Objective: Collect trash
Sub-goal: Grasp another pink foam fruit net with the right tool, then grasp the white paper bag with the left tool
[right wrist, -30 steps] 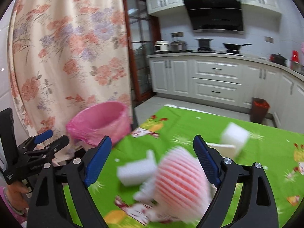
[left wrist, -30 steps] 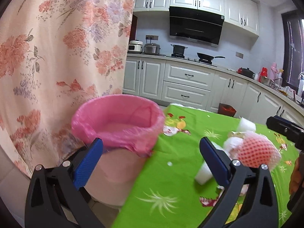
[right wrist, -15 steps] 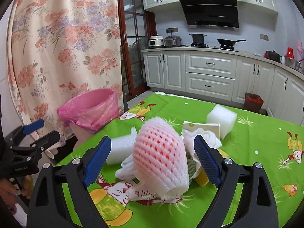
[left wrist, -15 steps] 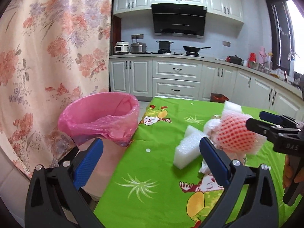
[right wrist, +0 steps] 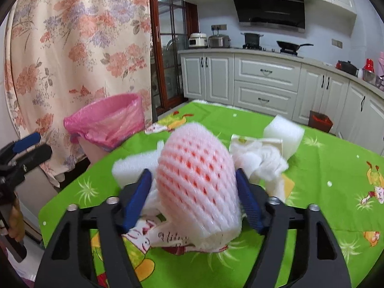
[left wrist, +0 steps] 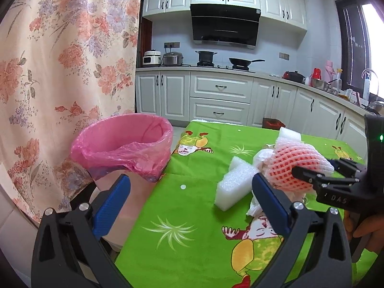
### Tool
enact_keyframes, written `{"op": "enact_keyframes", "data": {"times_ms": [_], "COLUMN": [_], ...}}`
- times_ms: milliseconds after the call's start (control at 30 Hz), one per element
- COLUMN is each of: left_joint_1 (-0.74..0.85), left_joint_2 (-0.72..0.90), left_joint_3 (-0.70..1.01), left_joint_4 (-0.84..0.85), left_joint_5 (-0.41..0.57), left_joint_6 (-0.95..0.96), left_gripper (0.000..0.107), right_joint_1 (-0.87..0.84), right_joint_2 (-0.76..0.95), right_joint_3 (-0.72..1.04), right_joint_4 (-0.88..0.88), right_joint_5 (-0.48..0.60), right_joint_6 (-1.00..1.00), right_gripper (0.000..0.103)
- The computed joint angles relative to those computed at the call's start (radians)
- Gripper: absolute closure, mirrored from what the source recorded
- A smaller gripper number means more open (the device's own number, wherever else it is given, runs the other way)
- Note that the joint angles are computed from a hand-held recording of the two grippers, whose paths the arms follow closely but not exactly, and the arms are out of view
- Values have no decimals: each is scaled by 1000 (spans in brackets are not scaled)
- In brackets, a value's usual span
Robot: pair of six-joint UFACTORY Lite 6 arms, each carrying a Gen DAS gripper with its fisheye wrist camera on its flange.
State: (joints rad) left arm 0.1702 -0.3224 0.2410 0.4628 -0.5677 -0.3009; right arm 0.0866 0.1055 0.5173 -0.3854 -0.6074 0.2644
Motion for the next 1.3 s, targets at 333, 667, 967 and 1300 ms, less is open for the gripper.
{"op": "enact_keyframes", "data": {"times_ms": [333, 667, 967, 1300], "left_joint_1": [-94, -422, -715, -810], "left_joint_2": [79, 300, 600, 741], "left_joint_3": [17, 121, 303, 502], "left_joint_4": [-162, -488, -718, -1041], "left_joint_5": [-9, -76, -126, -17], "left_joint_6": [111, 275, 402, 595], "left_gripper": [9, 10, 27, 32], "right_joint_1": [-105, -509, -851, -1004], "right_joint_2": [-180, -363, -303, -222], "right_joint_3": [-152, -271, -288, -252], "right_joint_4": [-195, -571, -823, -926], "right_joint_5": [-96, -216, -364, -468], "right_joint_6": [119, 357, 402, 414], "right_gripper": [72, 72, 72, 72]}}
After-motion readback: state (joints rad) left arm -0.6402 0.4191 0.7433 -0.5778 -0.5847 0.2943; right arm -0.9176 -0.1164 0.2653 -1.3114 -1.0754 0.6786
